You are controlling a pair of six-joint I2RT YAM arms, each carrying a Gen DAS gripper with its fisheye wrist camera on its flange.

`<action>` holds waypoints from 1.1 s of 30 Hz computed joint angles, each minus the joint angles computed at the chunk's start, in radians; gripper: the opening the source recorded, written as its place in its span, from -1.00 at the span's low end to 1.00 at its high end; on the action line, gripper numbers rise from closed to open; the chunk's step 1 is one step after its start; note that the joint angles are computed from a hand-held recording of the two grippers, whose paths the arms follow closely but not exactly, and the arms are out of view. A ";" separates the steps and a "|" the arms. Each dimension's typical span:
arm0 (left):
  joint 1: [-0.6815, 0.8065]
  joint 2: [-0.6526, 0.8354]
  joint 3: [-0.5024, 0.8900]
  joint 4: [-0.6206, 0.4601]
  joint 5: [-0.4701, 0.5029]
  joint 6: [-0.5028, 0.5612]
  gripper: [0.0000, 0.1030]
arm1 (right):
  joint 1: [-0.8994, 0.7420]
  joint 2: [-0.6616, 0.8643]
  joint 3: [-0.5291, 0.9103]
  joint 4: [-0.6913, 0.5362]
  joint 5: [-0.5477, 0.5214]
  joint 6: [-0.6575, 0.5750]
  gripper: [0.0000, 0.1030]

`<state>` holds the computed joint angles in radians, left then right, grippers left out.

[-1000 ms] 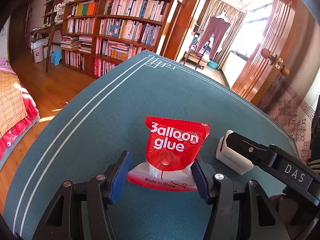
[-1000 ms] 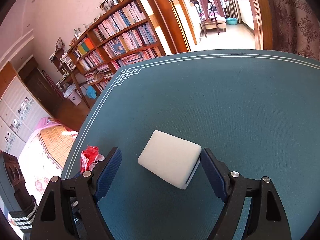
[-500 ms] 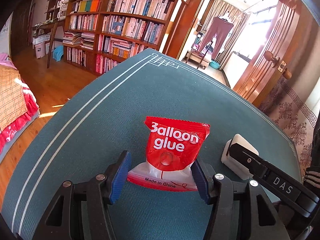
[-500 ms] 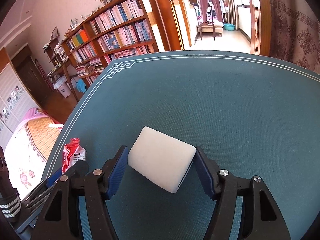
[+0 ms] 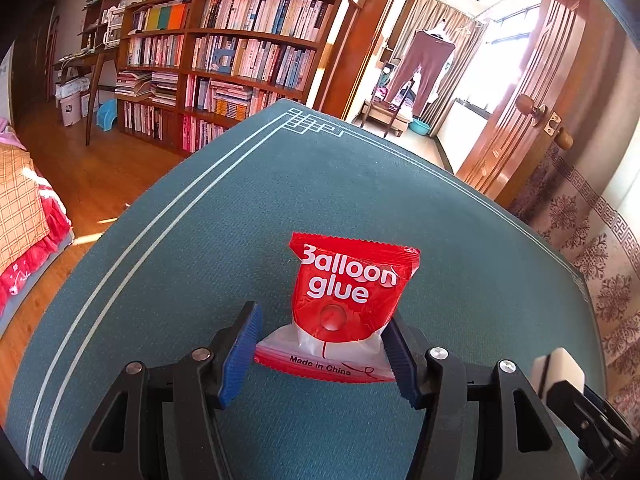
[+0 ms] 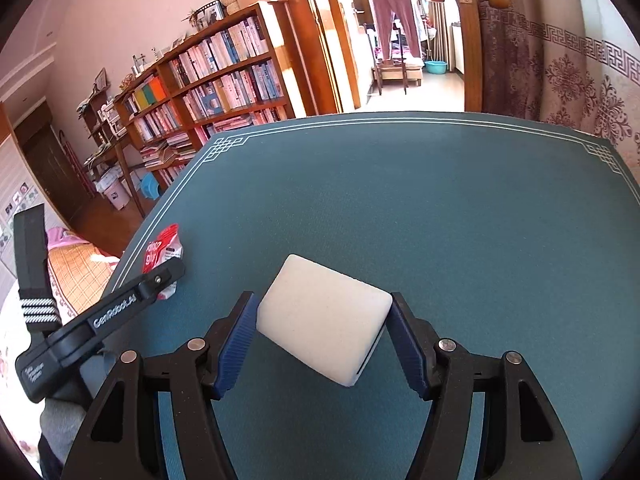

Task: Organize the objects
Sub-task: 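Carry the sponge block to the clear bowl with the right tool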

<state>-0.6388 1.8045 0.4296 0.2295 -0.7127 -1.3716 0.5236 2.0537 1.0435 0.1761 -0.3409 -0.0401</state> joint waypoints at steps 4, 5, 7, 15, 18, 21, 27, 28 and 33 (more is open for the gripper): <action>-0.016 -0.014 0.013 -0.041 -0.010 -0.009 0.22 | -0.057 -0.115 -0.156 0.057 -0.034 -0.014 0.28; -0.021 -0.019 0.016 -0.049 -0.013 -0.011 0.22 | -0.070 -0.141 -0.188 0.067 -0.039 -0.020 0.28; -0.035 -0.032 0.026 -0.072 -0.021 -0.014 0.22 | -0.097 -0.195 -0.253 0.084 -0.048 -0.037 0.28; -0.131 -0.066 0.108 -0.178 -0.076 0.001 0.22 | -0.225 -0.385 -0.458 0.136 -0.089 -0.093 0.28; -0.171 -0.067 0.147 -0.205 -0.102 0.027 0.22 | -0.303 -0.460 -0.515 0.125 -0.118 -0.123 0.28; -0.205 -0.059 0.187 -0.224 -0.119 0.058 0.22 | -0.399 -0.523 -0.551 0.094 -0.164 -0.155 0.28; -0.259 -0.015 0.273 -0.250 -0.135 0.121 0.22 | -0.587 -0.566 -0.536 0.008 -0.238 -0.229 0.28; -0.267 -0.005 0.288 -0.254 -0.137 0.132 0.22 | -0.617 -0.563 -0.527 -0.003 -0.246 -0.241 0.28; -0.310 0.058 0.372 -0.277 -0.145 0.181 0.22 | -0.751 -0.504 -0.454 -0.037 -0.259 -0.278 0.29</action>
